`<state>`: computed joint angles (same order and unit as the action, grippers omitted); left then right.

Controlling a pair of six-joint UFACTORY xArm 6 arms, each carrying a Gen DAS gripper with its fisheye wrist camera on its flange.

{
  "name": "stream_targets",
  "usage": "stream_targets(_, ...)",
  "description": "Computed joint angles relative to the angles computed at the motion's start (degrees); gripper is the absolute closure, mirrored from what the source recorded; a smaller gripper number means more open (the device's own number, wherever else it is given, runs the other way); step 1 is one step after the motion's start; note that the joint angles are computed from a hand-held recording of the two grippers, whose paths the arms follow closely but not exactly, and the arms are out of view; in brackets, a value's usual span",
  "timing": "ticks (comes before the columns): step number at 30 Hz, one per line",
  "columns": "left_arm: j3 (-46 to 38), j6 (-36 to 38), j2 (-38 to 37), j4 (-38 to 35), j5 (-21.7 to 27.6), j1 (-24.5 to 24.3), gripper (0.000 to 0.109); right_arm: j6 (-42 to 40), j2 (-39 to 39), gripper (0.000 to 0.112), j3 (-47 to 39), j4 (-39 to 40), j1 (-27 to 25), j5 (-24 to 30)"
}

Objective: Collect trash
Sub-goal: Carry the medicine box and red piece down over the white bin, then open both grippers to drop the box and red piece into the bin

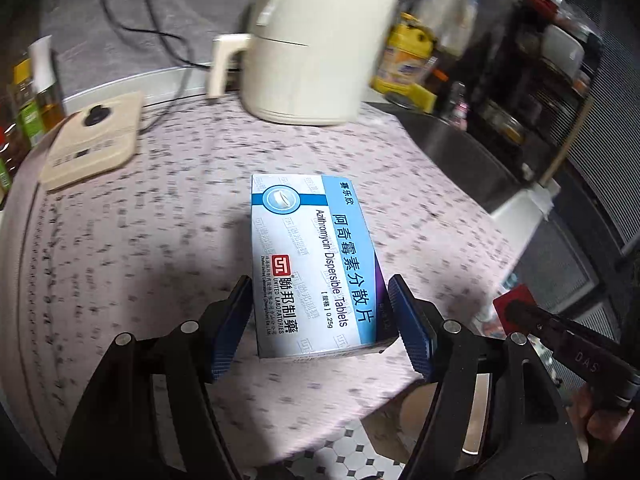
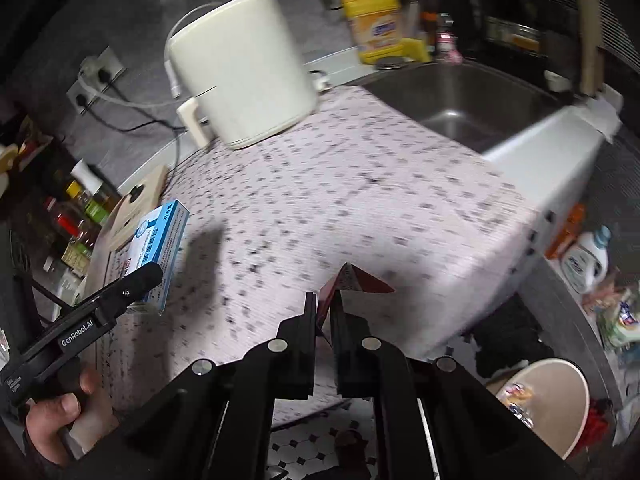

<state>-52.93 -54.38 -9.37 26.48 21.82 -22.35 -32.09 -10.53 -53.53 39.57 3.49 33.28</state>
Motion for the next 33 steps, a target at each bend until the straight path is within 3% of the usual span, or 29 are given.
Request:
stream_targets(11, -9.8, -1.6, 9.2, -0.2, 1.3, -13.0, 0.04, -5.2, -7.5, 0.104, 7.4, 0.7, -19.6, 5.8)
stream_targets(18, -15.9, -1.6, 15.3, -2.0, 2.5, -19.3, 0.04, -8.9, -7.3, 0.1, 7.9, 1.0, -31.0, 10.5)
stream_targets(19, -17.0, -1.7, 16.5, -2.5, 2.7, -20.3, 0.04, -9.4, -7.1, 0.084, 7.8, 0.7, -32.3, 11.0)
stream_targets(20, -18.0, -1.8, 17.5, -2.7, 2.9, -21.1, 0.04, -10.0, -7.1, 0.061, 8.0, 0.4, -33.7, 11.1)
stream_targets(21, -19.1, -1.8, 18.6, -2.9, 3.2, -22.2, 0.04, -10.9, -7.2, 0.056, 8.2, 0.6, -35.0, 10.9)
stream_targets(33, -31.0, 0.7, 30.7, -9.3, 5.5, -30.2, 0.04, -21.0, -4.0, 0.056, 6.1, 3.1, -50.2, 15.9)
